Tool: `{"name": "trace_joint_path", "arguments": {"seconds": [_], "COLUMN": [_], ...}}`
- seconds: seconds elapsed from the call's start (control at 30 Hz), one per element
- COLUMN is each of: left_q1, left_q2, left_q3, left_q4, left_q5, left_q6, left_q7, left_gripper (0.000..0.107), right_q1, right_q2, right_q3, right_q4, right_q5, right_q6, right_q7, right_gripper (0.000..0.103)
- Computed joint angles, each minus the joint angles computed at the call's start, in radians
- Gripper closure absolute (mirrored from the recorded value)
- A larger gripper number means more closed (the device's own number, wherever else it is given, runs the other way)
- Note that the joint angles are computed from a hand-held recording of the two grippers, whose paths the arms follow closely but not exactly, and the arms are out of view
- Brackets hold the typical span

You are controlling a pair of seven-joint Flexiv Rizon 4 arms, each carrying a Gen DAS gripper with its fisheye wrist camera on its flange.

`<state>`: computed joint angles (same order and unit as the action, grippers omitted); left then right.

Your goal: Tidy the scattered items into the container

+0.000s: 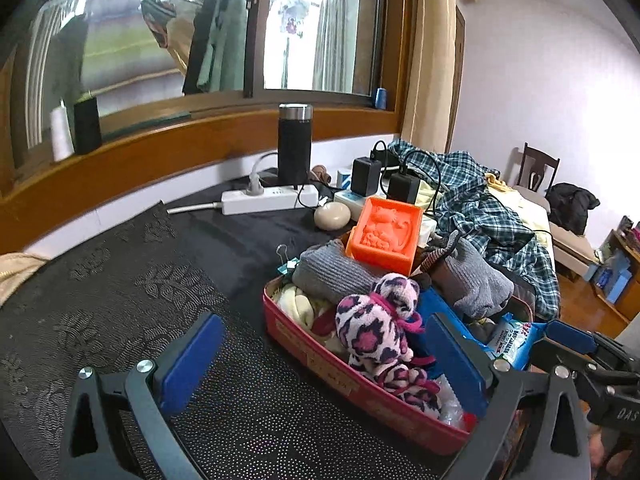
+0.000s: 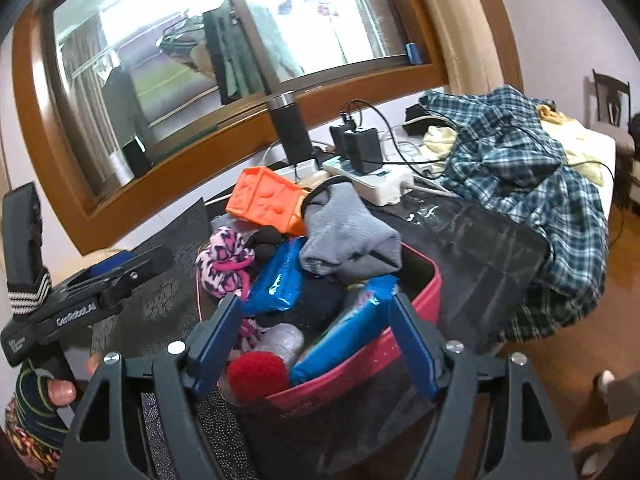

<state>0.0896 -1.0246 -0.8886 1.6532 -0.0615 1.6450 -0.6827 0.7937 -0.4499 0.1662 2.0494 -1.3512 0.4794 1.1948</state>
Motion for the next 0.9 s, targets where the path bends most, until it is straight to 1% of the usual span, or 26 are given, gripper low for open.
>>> {"name": "trace_joint_path", "arguments": {"seconds": [0.07,0.17,0.23,0.33,0.4,0.43,0.5,0.57,0.63,0.67,0.73,0.77,0.8,0.83,0.87,0.9], "left_q1": [0.017,0.087,0.118,0.132,0.122,0.11,0.066,0.009,-0.066,-0.096,-0.196,-0.238,-0.267,-0.291,-0.291,-0.264], "left_q2": [-0.016,-0.085,-0.114,-0.11,-0.086,-0.069,-0.016,0.036,0.092,0.11,0.156,0.17,0.178,0.184,0.185,0.189], "left_q3": [-0.029,-0.139,-0.189,-0.208,-0.187,-0.167,-0.093,-0.003,0.111,0.156,0.292,0.348,0.388,0.421,0.428,0.406], "left_q4": [0.011,0.033,0.046,0.069,0.085,0.091,0.101,0.103,0.107,0.108,0.112,0.115,0.118,0.125,0.126,0.137], "left_q5": [0.016,0.052,0.058,0.056,0.063,0.07,0.082,0.087,0.076,0.072,0.039,0.028,0.026,0.028,0.044,0.08], "left_q6": [0.021,0.005,-0.012,-0.011,0.026,0.053,0.122,0.185,0.258,0.283,0.361,0.397,0.427,0.458,0.464,0.446], "left_q7": [0.008,0.043,0.057,0.057,0.042,0.027,-0.025,-0.077,-0.131,-0.152,-0.189,-0.199,-0.207,-0.214,-0.225,-0.244], "left_gripper": [0.004,0.004,0.004,0.004,0.004,0.004,0.004,0.004,0.004,0.004,0.004,0.004,0.004,0.004,0.004,0.004], "right_q1": [0.006,0.011,0.009,0.009,0.013,0.016,0.022,0.028,0.035,0.038,0.047,0.051,0.055,0.06,0.064,0.068], "right_q2": [0.0,-0.002,-0.005,-0.008,-0.009,-0.009,-0.01,-0.013,-0.016,-0.018,-0.019,-0.019,-0.018,-0.018,-0.018,-0.018], "right_q3": [0.003,0.001,0.0,0.001,0.001,0.001,0.001,0.002,0.003,0.003,0.004,0.004,0.004,0.005,0.005,0.006], "right_q4": [-0.003,-0.009,-0.009,-0.012,-0.014,-0.016,-0.022,-0.03,-0.039,-0.043,-0.05,-0.053,-0.056,-0.059,-0.063,-0.068], "right_q5": [0.011,0.003,-0.01,-0.006,-0.004,-0.003,-0.005,-0.003,0.006,0.011,0.017,0.02,0.022,0.025,0.028,0.033], "right_q6": [-0.015,-0.022,-0.01,-0.002,-0.004,-0.007,-0.015,-0.022,-0.03,-0.034,-0.045,-0.05,-0.057,-0.064,-0.07,-0.077], "right_q7": [-0.004,-0.016,-0.01,-0.008,-0.006,-0.004,-0.009,-0.021,-0.034,-0.041,-0.05,-0.053,-0.057,-0.06,-0.064,-0.072], "right_gripper": [0.024,0.024,0.023,0.022,0.022,0.022,0.021,0.021,0.021,0.021,0.021,0.021,0.021,0.021,0.021,0.021]}}
